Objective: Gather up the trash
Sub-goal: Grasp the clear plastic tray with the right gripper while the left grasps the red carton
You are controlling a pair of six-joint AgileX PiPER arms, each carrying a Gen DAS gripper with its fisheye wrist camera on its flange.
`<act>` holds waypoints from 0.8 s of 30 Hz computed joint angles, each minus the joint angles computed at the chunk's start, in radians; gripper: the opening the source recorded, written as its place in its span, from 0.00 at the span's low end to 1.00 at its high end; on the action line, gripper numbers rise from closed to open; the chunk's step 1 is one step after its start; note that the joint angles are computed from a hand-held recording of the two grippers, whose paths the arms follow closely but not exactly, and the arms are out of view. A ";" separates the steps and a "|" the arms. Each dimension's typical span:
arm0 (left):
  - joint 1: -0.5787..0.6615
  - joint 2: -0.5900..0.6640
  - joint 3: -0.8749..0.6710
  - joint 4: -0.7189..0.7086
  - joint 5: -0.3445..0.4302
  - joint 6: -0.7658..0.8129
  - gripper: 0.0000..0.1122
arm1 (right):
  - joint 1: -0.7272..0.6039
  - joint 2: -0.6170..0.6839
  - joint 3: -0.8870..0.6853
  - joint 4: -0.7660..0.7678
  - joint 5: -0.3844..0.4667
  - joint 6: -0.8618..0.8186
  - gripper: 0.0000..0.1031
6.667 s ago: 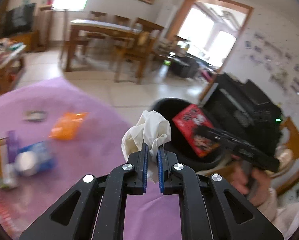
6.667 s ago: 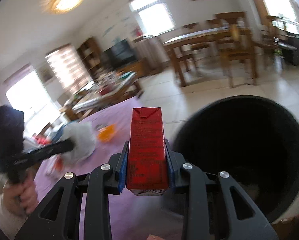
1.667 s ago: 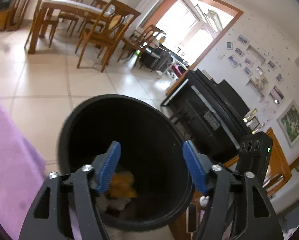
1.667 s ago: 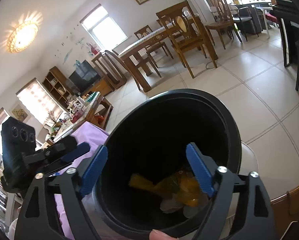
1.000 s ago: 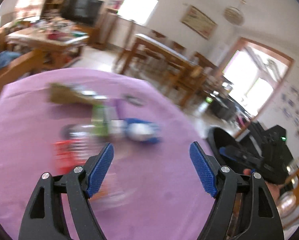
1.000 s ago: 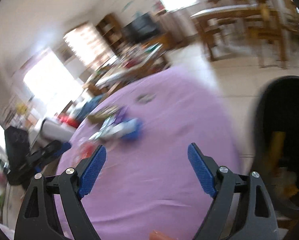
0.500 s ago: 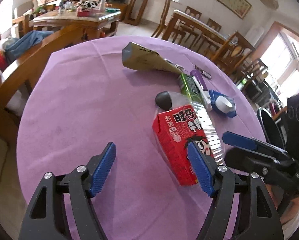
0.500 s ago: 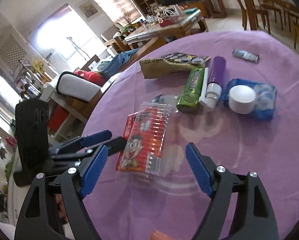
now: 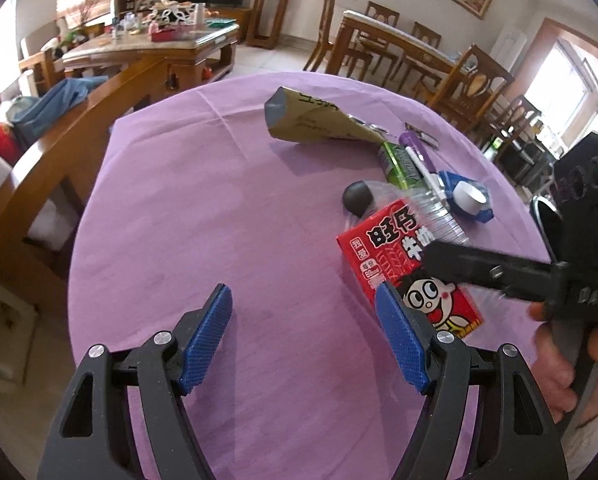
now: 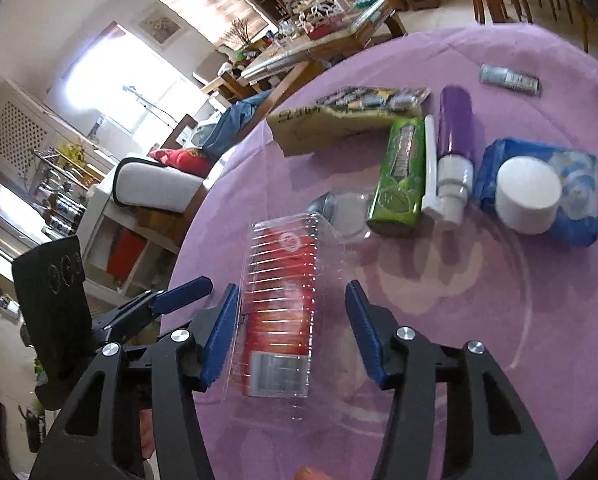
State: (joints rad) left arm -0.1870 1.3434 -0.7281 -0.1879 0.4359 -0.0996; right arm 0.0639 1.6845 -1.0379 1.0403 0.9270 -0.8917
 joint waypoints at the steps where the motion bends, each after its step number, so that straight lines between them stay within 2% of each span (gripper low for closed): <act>1: -0.002 0.010 -0.002 0.008 0.003 -0.004 0.65 | -0.001 -0.017 0.005 -0.006 -0.009 -0.002 0.51; 3: -0.026 0.017 0.005 0.072 -0.017 -0.064 0.65 | 0.007 -0.064 0.022 -0.031 -0.048 -0.011 0.49; 4: -0.036 0.017 0.004 0.083 -0.017 -0.077 0.65 | 0.003 -0.083 0.027 -0.035 -0.052 -0.018 0.41; 8: -0.021 0.006 0.013 -0.101 -0.029 0.080 0.65 | -0.003 -0.166 0.050 -0.047 -0.097 -0.038 0.41; 10: -0.031 -0.003 0.019 -0.111 -0.039 0.085 0.65 | -0.010 -0.196 0.056 -0.053 -0.113 -0.048 0.41; 14: -0.025 -0.059 0.045 -0.320 -0.047 0.279 0.65 | -0.050 -0.228 0.073 -0.027 -0.122 -0.087 0.41; 17: -0.049 -0.086 0.042 -0.316 -0.035 0.268 0.65 | -0.078 -0.244 0.088 -0.017 -0.135 -0.116 0.41; 20: -0.096 -0.088 0.028 -0.211 -0.018 0.154 0.65 | -0.107 -0.260 0.103 -0.008 -0.127 -0.146 0.41; 24: -0.105 -0.074 0.023 -0.268 0.006 0.212 0.65 | -0.175 -0.278 0.123 0.019 -0.090 -0.199 0.41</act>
